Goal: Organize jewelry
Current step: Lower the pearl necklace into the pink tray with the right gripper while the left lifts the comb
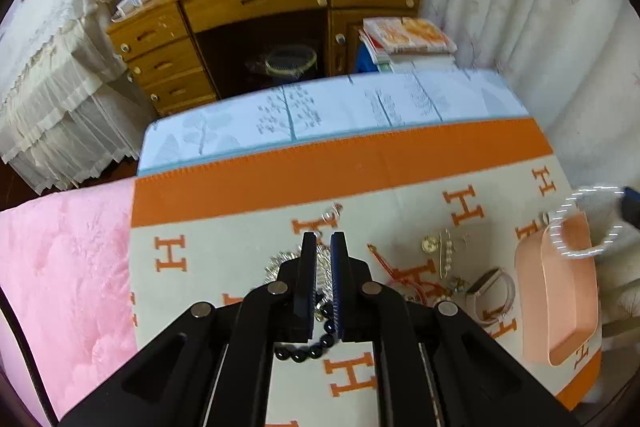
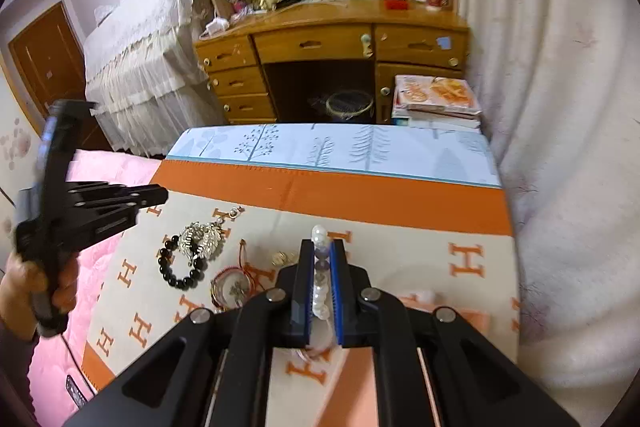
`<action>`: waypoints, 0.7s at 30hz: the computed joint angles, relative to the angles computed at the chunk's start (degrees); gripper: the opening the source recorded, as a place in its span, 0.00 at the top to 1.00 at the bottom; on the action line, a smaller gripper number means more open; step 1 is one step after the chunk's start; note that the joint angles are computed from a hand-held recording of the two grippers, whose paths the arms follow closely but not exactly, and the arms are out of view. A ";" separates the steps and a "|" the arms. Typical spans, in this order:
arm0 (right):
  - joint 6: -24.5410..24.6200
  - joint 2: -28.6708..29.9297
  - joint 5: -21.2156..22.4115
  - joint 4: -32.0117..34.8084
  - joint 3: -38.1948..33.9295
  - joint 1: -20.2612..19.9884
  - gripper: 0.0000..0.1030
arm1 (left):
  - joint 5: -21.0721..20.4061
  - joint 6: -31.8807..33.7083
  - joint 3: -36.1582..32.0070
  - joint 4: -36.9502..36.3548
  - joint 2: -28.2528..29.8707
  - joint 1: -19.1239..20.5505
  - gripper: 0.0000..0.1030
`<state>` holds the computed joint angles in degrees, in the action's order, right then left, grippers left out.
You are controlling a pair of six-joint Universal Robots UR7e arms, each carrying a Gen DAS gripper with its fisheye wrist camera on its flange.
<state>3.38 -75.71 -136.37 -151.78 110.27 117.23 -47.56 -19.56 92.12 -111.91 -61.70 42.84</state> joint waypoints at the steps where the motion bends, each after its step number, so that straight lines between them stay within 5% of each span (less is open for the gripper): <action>1: 0.37 -1.44 -0.44 0.06 1.12 0.31 0.93 | 0.38 -0.50 0.00 0.42 0.51 0.30 0.95; 7: 2.03 -6.42 -0.81 1.83 5.98 0.33 0.93 | 2.73 -3.77 -0.64 3.88 2.83 3.36 0.79; 9: 2.52 -6.69 -1.33 2.10 7.32 -0.20 0.92 | 2.63 -5.00 -1.15 4.91 3.40 4.76 0.69; 11: 3.26 -6.86 -2.47 2.33 8.68 -0.71 0.92 | 3.02 -6.02 -1.10 4.92 3.67 5.83 0.44; 21: 5.01 -6.54 0.36 1.42 13.40 -4.27 0.92 | 2.86 -6.28 -0.94 4.88 4.60 8.63 0.45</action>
